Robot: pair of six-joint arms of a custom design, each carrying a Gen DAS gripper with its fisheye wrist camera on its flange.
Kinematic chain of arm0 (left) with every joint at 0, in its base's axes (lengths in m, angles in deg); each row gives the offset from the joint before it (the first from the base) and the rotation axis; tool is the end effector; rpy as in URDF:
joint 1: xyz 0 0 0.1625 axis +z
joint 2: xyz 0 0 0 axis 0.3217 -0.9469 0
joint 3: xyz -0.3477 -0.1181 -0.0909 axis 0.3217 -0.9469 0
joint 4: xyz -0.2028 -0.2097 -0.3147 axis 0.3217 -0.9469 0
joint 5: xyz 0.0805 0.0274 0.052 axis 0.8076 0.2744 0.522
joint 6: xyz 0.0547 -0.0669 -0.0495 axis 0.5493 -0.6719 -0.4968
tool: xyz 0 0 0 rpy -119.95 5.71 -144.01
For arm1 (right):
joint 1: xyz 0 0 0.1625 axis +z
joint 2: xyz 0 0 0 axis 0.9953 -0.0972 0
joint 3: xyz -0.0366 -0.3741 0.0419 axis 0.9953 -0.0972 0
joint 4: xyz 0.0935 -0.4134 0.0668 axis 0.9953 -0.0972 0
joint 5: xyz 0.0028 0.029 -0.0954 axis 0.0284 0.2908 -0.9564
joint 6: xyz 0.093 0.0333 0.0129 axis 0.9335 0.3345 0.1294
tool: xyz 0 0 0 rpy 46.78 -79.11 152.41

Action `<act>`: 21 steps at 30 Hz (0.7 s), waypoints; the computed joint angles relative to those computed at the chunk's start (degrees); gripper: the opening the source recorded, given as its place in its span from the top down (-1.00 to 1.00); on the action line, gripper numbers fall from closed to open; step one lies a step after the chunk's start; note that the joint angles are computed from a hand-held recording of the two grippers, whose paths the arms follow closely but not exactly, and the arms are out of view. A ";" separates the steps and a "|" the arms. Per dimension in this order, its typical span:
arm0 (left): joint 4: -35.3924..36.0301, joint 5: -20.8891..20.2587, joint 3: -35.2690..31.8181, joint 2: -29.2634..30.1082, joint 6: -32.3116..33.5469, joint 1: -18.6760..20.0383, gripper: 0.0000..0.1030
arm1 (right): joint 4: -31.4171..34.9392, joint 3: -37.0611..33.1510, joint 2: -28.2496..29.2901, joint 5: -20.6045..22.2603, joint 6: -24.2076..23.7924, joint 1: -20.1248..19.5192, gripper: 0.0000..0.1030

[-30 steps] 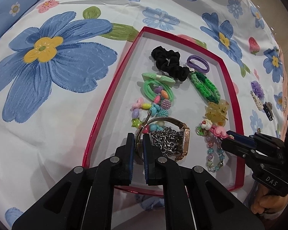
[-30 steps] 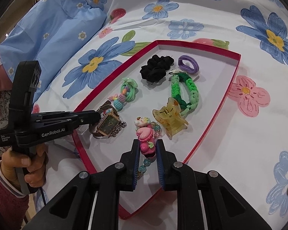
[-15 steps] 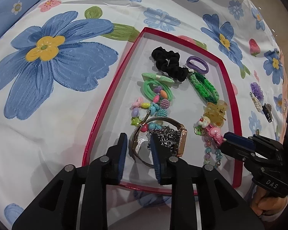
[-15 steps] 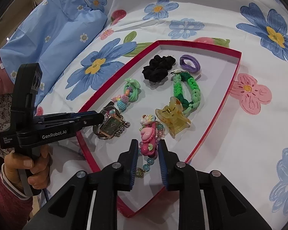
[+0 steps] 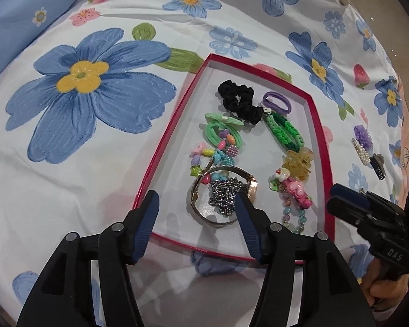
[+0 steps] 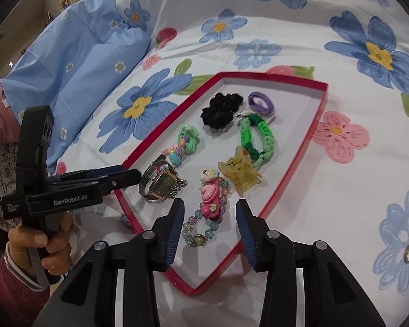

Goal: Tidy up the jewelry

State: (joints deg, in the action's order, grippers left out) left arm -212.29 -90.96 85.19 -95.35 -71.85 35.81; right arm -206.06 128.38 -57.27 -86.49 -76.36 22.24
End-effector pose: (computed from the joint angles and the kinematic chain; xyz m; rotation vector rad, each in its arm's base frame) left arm -0.1238 -0.5017 0.2112 0.4474 2.5708 -0.5582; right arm 0.2319 -0.4448 0.1079 0.4815 -2.6528 0.7022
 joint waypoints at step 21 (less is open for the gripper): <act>1.46 3.19 4.84 -5.18 -4.86 -4.42 -0.48 | -7.23 6.48 -5.31 3.49 3.12 -0.12 0.06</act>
State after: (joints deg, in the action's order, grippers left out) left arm -210.82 -87.77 90.03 -100.53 -76.72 31.39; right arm -213.29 134.87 -62.58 -83.01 -73.24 22.12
